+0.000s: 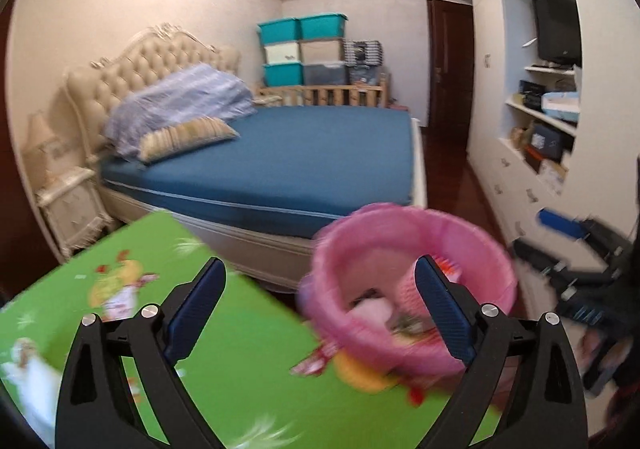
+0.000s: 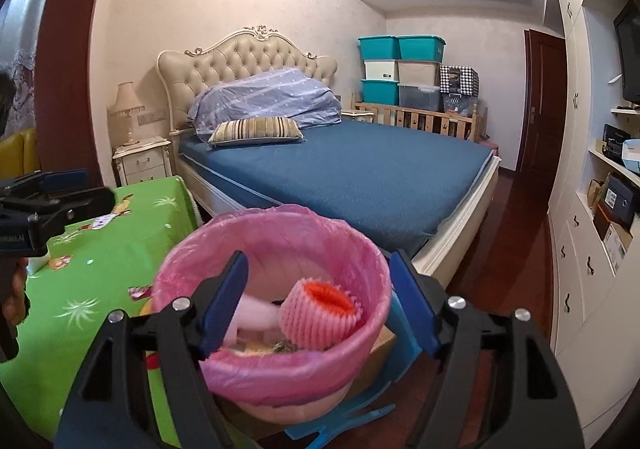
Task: Collect trash
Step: 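Move the left gripper to a white tissue bundle while the right grasps a white foam block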
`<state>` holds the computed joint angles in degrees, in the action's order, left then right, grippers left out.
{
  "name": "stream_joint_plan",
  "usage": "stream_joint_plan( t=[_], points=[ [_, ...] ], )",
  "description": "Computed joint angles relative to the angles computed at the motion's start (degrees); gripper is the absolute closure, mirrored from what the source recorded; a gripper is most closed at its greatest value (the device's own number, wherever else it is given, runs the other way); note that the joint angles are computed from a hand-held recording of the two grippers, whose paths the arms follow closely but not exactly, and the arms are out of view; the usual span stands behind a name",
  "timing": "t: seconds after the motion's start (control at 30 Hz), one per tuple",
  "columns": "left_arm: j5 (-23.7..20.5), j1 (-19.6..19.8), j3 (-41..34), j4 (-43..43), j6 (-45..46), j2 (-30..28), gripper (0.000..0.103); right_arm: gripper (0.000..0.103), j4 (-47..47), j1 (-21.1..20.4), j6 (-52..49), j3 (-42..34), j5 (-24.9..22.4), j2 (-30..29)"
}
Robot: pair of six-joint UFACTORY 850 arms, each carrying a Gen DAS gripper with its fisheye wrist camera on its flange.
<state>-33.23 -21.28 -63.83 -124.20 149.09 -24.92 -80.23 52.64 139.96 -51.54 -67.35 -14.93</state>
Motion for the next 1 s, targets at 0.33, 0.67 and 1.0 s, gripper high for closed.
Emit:
stream_joint_plan(
  t=[0.33, 0.67, 1.0],
  points=[
    [-6.5, 12.5, 12.7, -12.1, 17.9, 7.3, 0.013, 0.024, -4.8, 3.1, -5.6, -12.9, 3.9, -8.3],
    [-5.0, 29.5, 10.9, -8.1, 10.4, 5.0, 0.013, 0.024, -5.2, 2.3, -19.5, -36.5, 16.6, -24.4],
    [-3.7, 36.6, 6.8, -8.2, 6.9, -0.5, 0.013, 0.024, 12.7, -1.0, -47.4, -69.2, 21.9, -44.0]
  ],
)
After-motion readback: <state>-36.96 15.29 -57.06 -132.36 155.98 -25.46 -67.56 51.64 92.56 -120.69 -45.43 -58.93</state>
